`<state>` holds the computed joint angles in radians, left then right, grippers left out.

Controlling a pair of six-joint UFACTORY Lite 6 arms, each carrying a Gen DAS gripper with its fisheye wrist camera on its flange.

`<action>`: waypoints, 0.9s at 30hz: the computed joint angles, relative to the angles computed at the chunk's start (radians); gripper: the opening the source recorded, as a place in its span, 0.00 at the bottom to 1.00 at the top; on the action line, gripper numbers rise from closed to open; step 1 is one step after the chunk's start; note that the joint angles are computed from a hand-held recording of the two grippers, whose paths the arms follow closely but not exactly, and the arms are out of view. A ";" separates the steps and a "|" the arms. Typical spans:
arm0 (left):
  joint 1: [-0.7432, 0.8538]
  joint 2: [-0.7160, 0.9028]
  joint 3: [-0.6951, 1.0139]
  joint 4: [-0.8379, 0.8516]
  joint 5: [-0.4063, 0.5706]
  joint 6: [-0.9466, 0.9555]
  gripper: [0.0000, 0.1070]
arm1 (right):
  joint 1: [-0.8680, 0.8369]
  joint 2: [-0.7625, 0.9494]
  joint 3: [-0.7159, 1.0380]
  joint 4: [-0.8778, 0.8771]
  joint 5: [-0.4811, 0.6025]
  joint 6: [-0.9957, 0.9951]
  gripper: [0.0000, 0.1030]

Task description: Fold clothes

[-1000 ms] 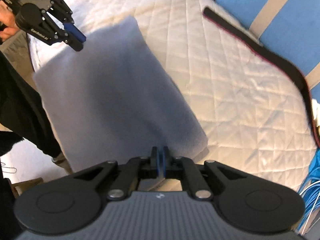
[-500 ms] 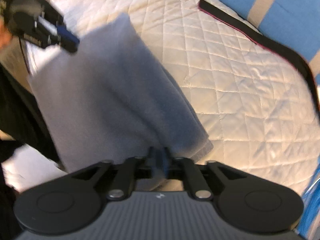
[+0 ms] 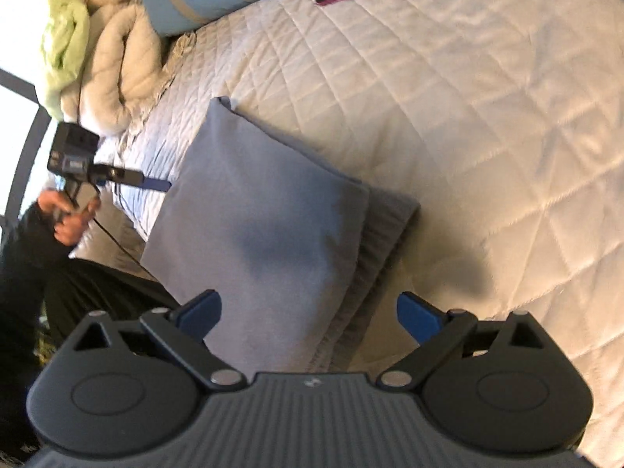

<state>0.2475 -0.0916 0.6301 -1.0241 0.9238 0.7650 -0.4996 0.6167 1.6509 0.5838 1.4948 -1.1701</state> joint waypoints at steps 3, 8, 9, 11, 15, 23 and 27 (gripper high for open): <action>-0.045 0.045 -0.015 -0.071 -0.024 0.075 0.78 | -0.010 0.053 0.008 0.023 0.015 0.004 0.97; -0.063 0.093 -0.017 -0.162 -0.011 0.150 0.77 | -0.020 0.127 0.053 0.066 0.050 0.003 0.97; -0.066 0.099 -0.018 -0.172 -0.010 0.155 0.77 | -0.017 0.130 0.052 0.068 0.050 -0.001 0.97; -0.074 0.109 -0.018 -0.192 -0.009 0.166 0.77 | -0.014 0.140 0.058 0.078 0.062 -0.007 0.97; -0.088 0.105 -0.019 -0.196 -0.025 0.141 0.65 | -0.003 0.146 0.055 0.091 0.075 -0.020 0.88; -0.101 -0.015 -0.041 -0.099 -0.059 0.049 0.19 | 0.016 0.068 -0.016 0.063 0.002 -0.064 0.27; -0.113 -0.109 -0.023 -0.012 -0.045 -0.038 0.18 | 0.033 -0.009 -0.047 0.057 -0.010 -0.076 0.25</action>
